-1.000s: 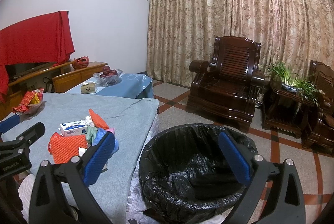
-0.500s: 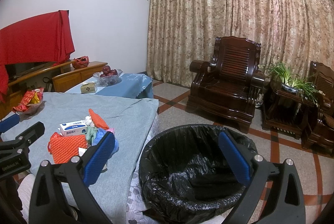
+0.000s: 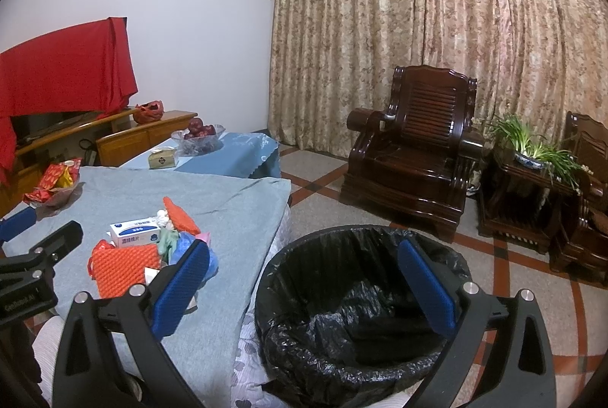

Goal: Collect trash
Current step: 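Grasp the orange mesh net with the left tool while the right tool grasps the blue plastic bag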

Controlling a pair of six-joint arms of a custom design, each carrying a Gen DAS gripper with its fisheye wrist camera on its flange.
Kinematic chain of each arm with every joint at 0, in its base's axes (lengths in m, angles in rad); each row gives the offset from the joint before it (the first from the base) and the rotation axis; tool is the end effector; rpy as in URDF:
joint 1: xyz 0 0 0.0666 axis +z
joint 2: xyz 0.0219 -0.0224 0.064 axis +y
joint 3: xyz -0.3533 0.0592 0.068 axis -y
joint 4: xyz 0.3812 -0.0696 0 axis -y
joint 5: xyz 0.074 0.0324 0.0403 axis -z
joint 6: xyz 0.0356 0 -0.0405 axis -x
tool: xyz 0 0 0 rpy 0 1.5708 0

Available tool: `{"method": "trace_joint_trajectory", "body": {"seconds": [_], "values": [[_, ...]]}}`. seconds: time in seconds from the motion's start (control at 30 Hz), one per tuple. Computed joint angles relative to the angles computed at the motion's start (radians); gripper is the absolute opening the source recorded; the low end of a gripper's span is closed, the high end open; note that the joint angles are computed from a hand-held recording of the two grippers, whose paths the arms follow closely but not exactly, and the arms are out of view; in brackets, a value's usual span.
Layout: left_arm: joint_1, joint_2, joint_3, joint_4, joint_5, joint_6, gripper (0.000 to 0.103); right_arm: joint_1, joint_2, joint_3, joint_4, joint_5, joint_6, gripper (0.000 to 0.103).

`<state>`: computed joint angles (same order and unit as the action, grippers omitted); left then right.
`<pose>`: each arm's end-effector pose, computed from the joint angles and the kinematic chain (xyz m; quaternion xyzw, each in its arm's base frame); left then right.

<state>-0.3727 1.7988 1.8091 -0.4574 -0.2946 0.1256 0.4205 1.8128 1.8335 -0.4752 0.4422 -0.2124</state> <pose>0.6058 -0.2262 0.4164 0.0256 0.8404 -0.0096 0.5413 0.5989 0.2507 0.4184 0.0296 0.8352 -0.0160 0.5490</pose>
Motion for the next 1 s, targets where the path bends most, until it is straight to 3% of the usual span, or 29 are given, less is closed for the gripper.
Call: {"method": "trace_joint_trajectory", "body": {"seconds": [0.33, 0.53, 0.63, 1.0], "values": [[0.049, 0.003, -0.042, 0.034, -0.018, -0.009, 0.098, 0.017, 0.093, 0.085, -0.016, -0.037, -0.008, 0.097], [0.106, 0.022, -0.041, -0.001, -0.038, 0.019, 0.098, 0.033, 0.196, 0.197, -0.043, -0.102, -0.010, 0.097], [0.128, 0.025, -0.060, 0.017, -0.048, 0.015, 0.098, 0.044, 0.261, 0.267, -0.059, -0.139, -0.007, 0.097], [0.185, 0.100, -0.037, 0.004, -0.015, 0.020, 0.098, 0.057, 0.555, 0.673, -0.300, -0.224, -0.003, 0.097]]}}
